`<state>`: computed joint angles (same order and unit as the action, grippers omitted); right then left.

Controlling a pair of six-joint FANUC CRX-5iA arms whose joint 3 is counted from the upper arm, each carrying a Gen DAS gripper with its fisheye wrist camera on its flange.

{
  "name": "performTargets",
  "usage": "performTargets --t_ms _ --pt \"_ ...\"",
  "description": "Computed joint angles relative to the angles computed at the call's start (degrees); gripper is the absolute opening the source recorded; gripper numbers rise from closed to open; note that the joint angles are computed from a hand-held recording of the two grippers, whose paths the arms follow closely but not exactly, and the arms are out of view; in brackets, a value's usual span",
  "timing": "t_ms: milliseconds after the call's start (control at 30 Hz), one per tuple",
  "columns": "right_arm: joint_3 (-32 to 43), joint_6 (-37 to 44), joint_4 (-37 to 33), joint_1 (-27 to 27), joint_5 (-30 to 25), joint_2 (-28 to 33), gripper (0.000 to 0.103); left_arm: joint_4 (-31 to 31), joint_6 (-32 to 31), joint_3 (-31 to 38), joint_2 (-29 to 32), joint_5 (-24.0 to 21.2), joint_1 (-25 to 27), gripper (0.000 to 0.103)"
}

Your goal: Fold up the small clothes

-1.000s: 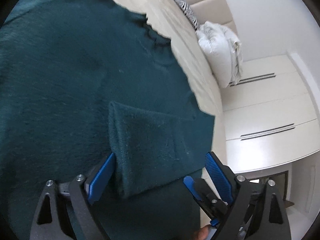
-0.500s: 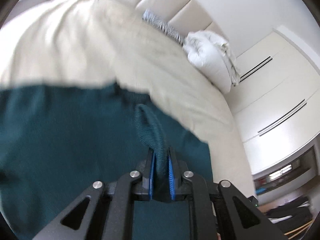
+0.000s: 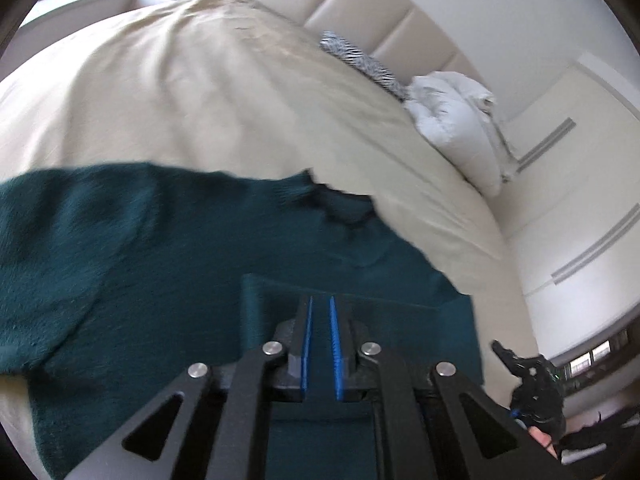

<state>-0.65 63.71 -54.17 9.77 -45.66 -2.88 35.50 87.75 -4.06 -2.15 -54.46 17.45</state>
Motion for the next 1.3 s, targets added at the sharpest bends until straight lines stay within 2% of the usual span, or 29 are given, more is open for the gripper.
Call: performTargets --t_ms 67,133,200,233,300,367,467,533,667,733,833,900,933,967,1000,1067,1200,1300 --pt "-0.3 1.9 -2.4 -1.3 -0.2 0.4 0.053 -2.1 2.6 0.1 0.4 -1.1 0.4 0.051" --pt "-1.0 5.0 -5.7 -2.8 -0.7 0.3 0.053 -2.9 2.5 -0.4 0.5 -1.7 0.5 0.057" --pt "-1.4 7.2 -6.8 -3.1 -0.7 -0.1 0.053 -2.6 1.4 -0.1 1.5 -3.3 0.1 0.057" --pt "-1.5 7.5 -6.8 -3.0 -0.6 -0.3 0.053 -2.9 1.2 0.3 2.0 -3.9 -0.4 0.055" --pt "-1.8 8.3 -7.7 -3.2 -0.4 -0.7 0.053 -5.4 2.0 1.7 2.5 -4.4 -1.4 0.042" --pt "-2.5 10.0 -10.6 -4.4 -0.6 -0.9 0.053 -7.4 3.0 3.4 3.6 -5.6 -2.0 0.022" --pt "-3.4 12.6 -15.3 -6.4 -0.7 -1.0 0.053 -9.8 2.8 4.9 4.2 -6.0 -2.6 0.013" --pt "-3.7 12.9 -16.6 -6.8 -0.6 -1.2 0.054 -10.5 2.2 5.4 4.1 -5.7 -2.7 0.012" --pt "-3.9 12.8 -18.8 -7.2 -0.7 -1.3 0.058 -5.9 0.1 2.3 1.5 -0.7 -0.7 0.009" --pt "-3.9 12.7 -19.0 -7.3 -1.2 -1.4 0.059 -5.4 -1.0 1.9 1.3 -0.3 -0.5 0.009" --pt "-1.9 11.0 -16.4 -5.3 0.2 -0.4 0.059 -7.0 -0.9 2.2 1.7 -0.7 -0.7 0.009" --pt "-2.1 7.6 -12.0 -3.5 4.3 -1.1 0.059 -7.7 0.9 1.8 2.0 -0.3 -0.6 0.009" --pt "-2.8 4.5 -8.2 -2.2 6.9 -1.8 0.057 -8.0 1.6 1.5 2.1 0.0 -0.7 0.009" --pt "-4.2 4.0 -7.5 -2.4 8.8 -2.4 0.053 -7.5 1.8 0.4 1.9 0.5 -0.3 0.009" --pt "-4.9 4.5 -9.7 -3.8 8.2 -2.6 0.045 -7.1 1.6 -0.5 1.5 1.0 0.0 0.009" --pt "-6.3 9.7 -17.3 -7.6 5.3 -2.6 0.041 -6.5 1.1 -1.9 0.7 2.3 0.3 0.009" --pt "-8.3 11.8 -15.8 -6.7 7.5 -5.0 0.04 -5.1 0.5 -3.8 -0.5 4.6 0.5 0.009" --pt "-8.1 10.8 -13.4 -6.8 5.4 -5.7 0.042 -3.5 -0.7 -5.9 -2.1 6.1 1.1 0.007"
